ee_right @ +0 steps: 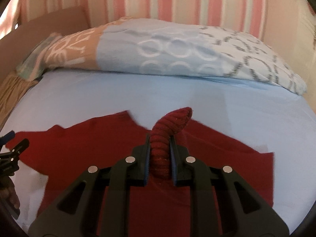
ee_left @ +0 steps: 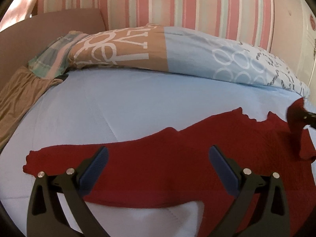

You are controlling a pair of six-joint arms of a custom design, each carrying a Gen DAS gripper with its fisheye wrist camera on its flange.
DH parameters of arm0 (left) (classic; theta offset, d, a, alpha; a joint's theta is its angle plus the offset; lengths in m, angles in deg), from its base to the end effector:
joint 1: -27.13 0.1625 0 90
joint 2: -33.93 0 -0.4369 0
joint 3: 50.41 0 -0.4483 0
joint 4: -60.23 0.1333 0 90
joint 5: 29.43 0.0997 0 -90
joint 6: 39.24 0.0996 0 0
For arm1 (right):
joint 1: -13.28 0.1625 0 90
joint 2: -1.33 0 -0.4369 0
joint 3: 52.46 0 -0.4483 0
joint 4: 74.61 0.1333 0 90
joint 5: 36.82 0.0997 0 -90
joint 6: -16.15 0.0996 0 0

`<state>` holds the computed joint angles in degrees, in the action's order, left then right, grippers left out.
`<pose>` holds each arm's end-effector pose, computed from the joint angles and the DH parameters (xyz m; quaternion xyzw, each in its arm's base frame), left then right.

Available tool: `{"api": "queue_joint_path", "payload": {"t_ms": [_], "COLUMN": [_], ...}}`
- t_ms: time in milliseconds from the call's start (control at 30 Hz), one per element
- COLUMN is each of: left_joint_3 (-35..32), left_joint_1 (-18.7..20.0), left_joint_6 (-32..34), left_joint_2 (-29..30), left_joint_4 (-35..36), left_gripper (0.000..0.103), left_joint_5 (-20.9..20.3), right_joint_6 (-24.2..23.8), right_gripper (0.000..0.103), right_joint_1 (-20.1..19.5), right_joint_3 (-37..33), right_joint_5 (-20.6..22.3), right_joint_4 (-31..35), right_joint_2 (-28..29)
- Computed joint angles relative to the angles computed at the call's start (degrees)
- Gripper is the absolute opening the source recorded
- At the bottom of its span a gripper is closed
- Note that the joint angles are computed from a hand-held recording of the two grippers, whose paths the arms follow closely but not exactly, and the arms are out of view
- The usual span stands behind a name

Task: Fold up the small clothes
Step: 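Carry the held sleeve across the sweater body with the right tool, release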

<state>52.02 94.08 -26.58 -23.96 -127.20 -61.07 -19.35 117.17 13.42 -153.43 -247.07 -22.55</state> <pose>-0.0552 -0.6868 0.2661 0.0330 0.8107 -0.4268 0.3995 0.2941 -0.8197 0.0363 0.3092 -0.8629 0.2901 0.2752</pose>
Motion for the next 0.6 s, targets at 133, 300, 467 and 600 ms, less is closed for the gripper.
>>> {"api": "queue_joint_path", "payload": {"t_ms": [133, 300, 467, 600], "left_joint_3": [0.4, 0.69, 1.16, 1.13], "left_joint_1": [0.25, 0.98, 1.24, 1.48], "left_joint_6": [-1.14, -3.37, -3.62, -4.21], "left_joint_2": [-0.64, -1.44, -2.06, -2.03], "left_joint_4": [0.9, 2.78, 3.01, 3.55], "left_gripper": [0.101, 0.101, 0.101, 0.101], "left_joint_5": [-0.09, -1.26, -1.56, -1.43], "right_joint_6": [-0.39, -0.82, -0.75, 0.52], "right_gripper": [0.017, 0.017, 0.017, 0.018], "right_joint_1": [1.39, 2.58, 3.0, 2.75], "right_joint_3": [-3.0, -5.53, -6.27, -7.1], "right_joint_5": [0.83, 1.05, 1.46, 2.14], "right_joint_4": [2.04, 4.83, 5.29, 5.74], "right_joint_2": [3.48, 7.16, 9.22, 10.51]}}
